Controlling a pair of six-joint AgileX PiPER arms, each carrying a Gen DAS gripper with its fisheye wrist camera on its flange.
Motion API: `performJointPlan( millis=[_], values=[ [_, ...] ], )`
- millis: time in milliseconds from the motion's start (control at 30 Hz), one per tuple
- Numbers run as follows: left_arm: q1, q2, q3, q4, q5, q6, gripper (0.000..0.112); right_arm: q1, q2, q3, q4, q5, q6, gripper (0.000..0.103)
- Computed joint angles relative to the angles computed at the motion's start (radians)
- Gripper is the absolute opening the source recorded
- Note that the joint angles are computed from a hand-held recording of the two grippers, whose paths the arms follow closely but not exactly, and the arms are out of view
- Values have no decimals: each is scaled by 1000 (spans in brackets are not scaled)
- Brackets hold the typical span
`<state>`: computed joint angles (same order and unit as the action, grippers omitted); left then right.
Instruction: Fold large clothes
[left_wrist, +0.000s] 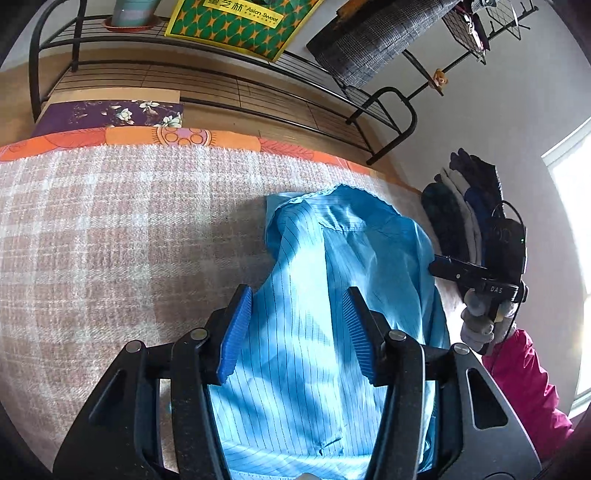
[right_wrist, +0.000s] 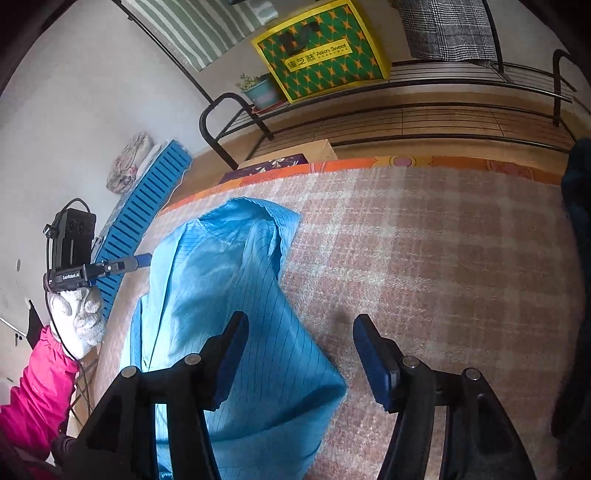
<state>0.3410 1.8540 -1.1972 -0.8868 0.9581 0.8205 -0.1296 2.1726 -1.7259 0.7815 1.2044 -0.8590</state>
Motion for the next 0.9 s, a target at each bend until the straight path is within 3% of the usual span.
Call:
performJointPlan(
  millis=[33, 100, 133, 167, 233, 333, 500, 667, 900],
  values=[
    [-20, 5, -3, 17, -17, -14, 52, 12, 12, -12, 5, 0, 10, 60],
    [-56, 10, -3, 35, -53, -29, 33, 42, 28, -29, 2, -7, 24, 44],
    [-75, 11, -3, 51, -69, -45, 6, 60, 21, -18, -8, -18, 25, 27],
    [-89, 5, 5, 63, -89, -56, 2, 81, 2, 4, -30, -46, 21, 16],
    [-104, -35, 48, 48, -136, -38, 2, 118, -53, 64, -74, -108, 3, 4],
    [-93, -108, 103, 30, -157, -17, 1, 125, -137, 136, -79, -152, -22, 1],
    [-64, -284, 197, 28, -144, -11, 1, 77, -287, 231, -22, -141, -35, 0],
    [-22, -493, 272, 58, -57, -34, 0, 51, -480, 357, -11, -115, -47, 0],
    [93, -788, 363, 91, 131, -55, 0, -22, -758, 501, 15, 14, -58, 0]
  ],
)
